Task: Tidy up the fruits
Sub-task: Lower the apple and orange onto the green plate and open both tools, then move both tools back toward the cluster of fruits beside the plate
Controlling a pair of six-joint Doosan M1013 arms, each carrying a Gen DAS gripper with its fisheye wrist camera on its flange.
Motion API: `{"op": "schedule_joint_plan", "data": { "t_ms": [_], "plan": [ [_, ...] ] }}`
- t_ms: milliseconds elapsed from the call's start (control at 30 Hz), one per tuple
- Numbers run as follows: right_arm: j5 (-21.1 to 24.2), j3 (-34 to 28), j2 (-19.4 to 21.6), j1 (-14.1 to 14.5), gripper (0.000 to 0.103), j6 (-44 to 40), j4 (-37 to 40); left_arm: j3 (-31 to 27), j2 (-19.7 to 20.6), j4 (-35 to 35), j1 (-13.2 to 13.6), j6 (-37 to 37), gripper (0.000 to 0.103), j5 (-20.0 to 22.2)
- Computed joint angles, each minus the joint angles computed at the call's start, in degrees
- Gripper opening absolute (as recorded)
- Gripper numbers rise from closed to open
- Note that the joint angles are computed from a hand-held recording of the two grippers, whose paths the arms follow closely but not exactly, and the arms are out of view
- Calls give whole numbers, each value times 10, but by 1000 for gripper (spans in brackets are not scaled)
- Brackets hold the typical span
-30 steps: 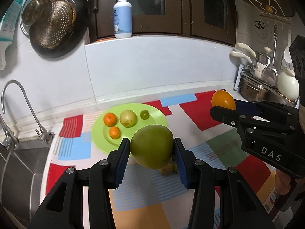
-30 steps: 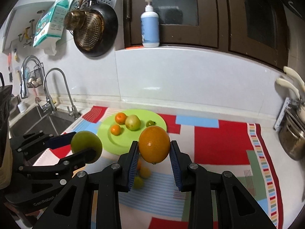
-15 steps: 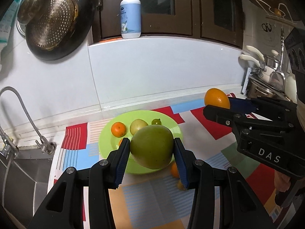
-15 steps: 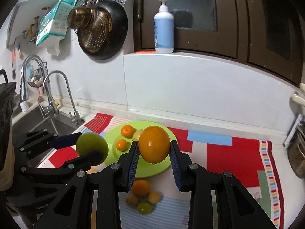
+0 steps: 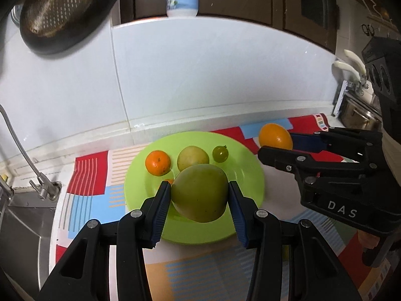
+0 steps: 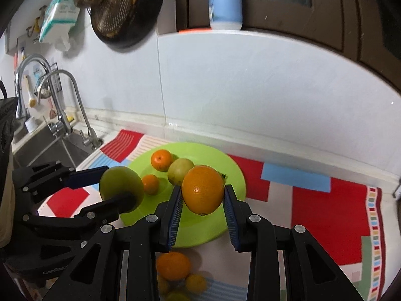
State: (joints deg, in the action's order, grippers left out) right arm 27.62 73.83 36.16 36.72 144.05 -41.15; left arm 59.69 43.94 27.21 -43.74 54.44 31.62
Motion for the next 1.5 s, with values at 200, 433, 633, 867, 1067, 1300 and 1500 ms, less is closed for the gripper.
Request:
{"op": "schedule_joint_plan", "data": {
  "t_ms": [200, 433, 633, 867, 1067, 1300, 1500],
  "plan": [
    [1, -21, 21, -10, 33, -84, 83, -23, 18, -34, 6, 35, 46, 20],
    [5, -35, 32, -14, 40, -98, 95, -33, 24, -67, 11, 56, 47, 24],
    [11, -20, 19, -9, 48, -15, 24, -11, 8, 19, 4, -13, 59, 12],
    [35, 21, -12, 12, 60, 122, -106, 35, -26, 104, -8, -95, 70, -2],
    [73, 53, -39, 34, 72, 217, -198, 81, -59, 201, -23, -177, 75, -13],
    [116, 84, -67, 57, 77, 302, -270, 127, -94, 292, -38, -256, 84, -26],
    [139, 106, -84, 74, 77, 338, -299, 161, -117, 338, -49, -288, 87, -35]
  ]
}}
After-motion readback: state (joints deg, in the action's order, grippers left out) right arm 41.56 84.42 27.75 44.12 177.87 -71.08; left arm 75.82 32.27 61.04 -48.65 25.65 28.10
